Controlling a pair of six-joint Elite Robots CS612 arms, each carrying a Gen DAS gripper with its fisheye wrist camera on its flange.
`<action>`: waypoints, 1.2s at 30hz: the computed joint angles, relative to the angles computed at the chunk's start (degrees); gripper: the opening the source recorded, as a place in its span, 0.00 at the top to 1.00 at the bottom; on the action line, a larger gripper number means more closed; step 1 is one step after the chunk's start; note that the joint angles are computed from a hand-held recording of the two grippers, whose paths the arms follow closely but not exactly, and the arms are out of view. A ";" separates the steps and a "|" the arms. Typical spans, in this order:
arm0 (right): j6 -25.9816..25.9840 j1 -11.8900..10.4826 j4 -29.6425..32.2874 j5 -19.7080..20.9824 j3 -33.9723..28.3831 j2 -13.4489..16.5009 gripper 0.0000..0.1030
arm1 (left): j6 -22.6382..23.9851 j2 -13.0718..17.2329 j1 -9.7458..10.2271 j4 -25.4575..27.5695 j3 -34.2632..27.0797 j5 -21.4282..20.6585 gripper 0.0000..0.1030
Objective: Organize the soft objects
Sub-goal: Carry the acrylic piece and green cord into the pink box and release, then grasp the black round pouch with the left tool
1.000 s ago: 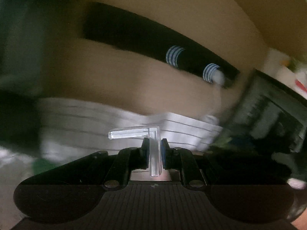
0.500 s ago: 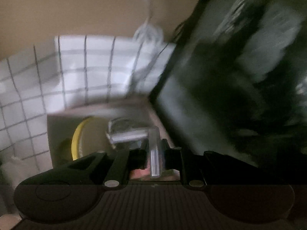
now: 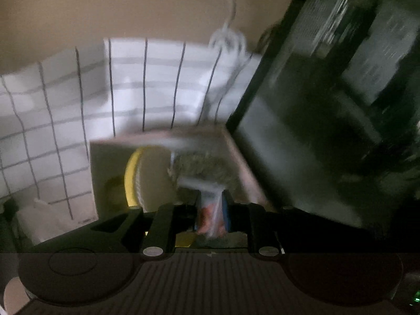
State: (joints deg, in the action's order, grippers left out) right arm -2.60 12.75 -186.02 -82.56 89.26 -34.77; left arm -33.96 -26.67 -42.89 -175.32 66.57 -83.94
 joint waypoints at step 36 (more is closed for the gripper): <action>1.14 12.15 48.02 -0.92 -31.51 5.38 0.54 | -33.47 -12.21 -1.15 -32.26 47.13 19.79 0.82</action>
State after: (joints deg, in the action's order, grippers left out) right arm -1.46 24.89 -138.01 -83.49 57.75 -29.39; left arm -67.44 -38.88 -44.05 -207.58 113.70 -64.15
